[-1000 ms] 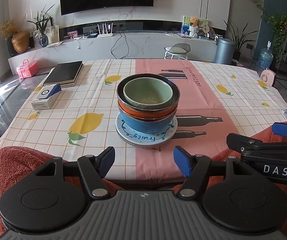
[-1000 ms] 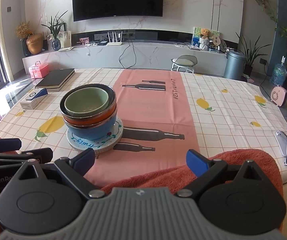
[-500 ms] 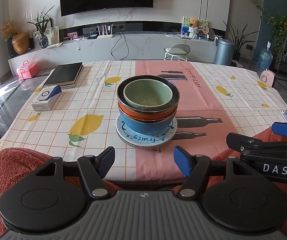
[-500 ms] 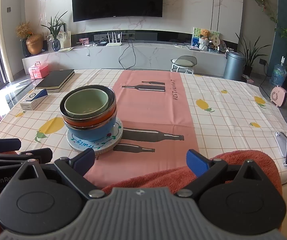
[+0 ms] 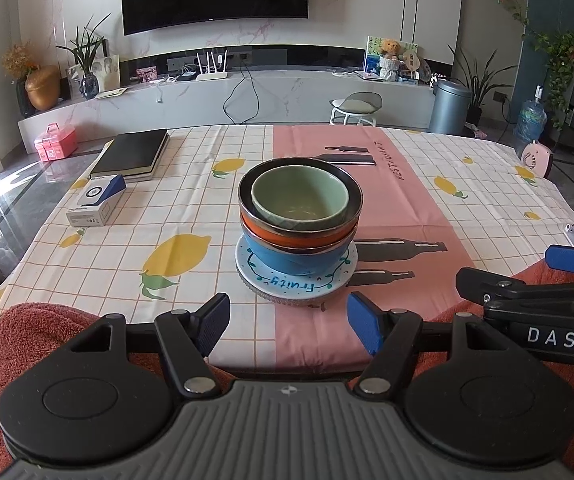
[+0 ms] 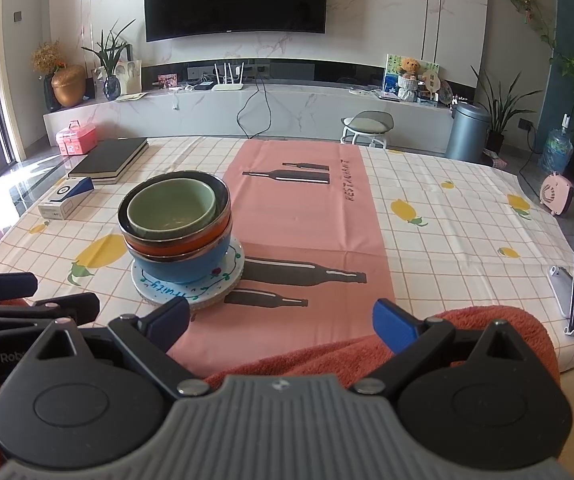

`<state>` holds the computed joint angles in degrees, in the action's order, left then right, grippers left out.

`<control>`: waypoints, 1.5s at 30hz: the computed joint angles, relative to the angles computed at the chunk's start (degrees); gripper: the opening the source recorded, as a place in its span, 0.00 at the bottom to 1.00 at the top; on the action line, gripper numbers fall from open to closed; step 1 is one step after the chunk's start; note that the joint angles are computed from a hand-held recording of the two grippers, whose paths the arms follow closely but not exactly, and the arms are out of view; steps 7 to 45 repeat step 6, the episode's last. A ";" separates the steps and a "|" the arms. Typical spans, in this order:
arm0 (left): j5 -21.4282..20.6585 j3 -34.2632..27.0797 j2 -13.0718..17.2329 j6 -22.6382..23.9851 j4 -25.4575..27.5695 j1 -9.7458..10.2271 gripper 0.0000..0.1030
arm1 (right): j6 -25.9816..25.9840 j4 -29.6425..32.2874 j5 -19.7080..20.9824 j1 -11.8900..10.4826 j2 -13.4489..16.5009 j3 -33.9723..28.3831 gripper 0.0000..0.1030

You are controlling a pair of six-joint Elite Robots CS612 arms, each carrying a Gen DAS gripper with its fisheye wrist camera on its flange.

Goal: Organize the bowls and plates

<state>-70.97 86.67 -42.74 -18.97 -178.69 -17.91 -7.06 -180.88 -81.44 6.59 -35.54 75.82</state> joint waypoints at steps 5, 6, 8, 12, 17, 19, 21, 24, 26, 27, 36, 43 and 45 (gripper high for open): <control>-0.02 0.11 -0.14 -1.34 0.59 0.29 0.76 | -0.25 0.18 -0.19 0.06 -0.03 -0.17 0.94; -0.05 0.14 -0.16 -1.63 0.59 0.34 0.76 | -0.26 0.23 -0.25 0.08 -0.04 -0.19 0.94; -0.05 0.14 -0.16 -1.63 0.59 0.34 0.76 | -0.26 0.23 -0.25 0.08 -0.04 -0.19 0.94; -0.05 0.14 -0.16 -1.63 0.59 0.34 0.76 | -0.26 0.23 -0.25 0.08 -0.04 -0.19 0.94; -0.05 0.14 -0.16 -1.63 0.59 0.34 0.76 | -0.26 0.23 -0.25 0.08 -0.04 -0.19 0.94; -0.05 0.14 -0.16 -1.63 0.59 0.34 0.76 | -0.26 0.23 -0.25 0.08 -0.04 -0.19 0.94; -0.05 0.14 -0.16 -1.63 0.59 0.34 0.76 | -0.26 0.23 -0.25 0.08 -0.04 -0.19 0.94; -0.05 0.14 -0.16 -1.63 0.59 0.34 0.76 | -0.26 0.23 -0.25 0.08 -0.04 -0.19 0.94; -0.05 0.14 -0.16 -1.63 0.59 0.34 0.76 | -0.26 0.23 -0.25 0.08 -0.04 -0.19 0.94; -0.05 0.14 -0.16 -1.63 0.59 0.34 0.76 | -0.26 0.23 -0.25 0.08 -0.04 -0.19 0.94; -0.05 0.14 -0.16 -1.63 0.59 0.34 0.76 | -0.26 0.23 -0.25 0.08 -0.04 -0.19 0.94; -0.05 0.14 -0.16 -1.63 0.59 0.34 0.76 | -0.26 0.23 -0.25 0.08 -0.04 -0.19 0.94; -0.05 0.14 -0.16 -1.63 0.59 0.34 0.76 | -0.26 0.23 -0.25 0.08 -0.04 -0.19 0.94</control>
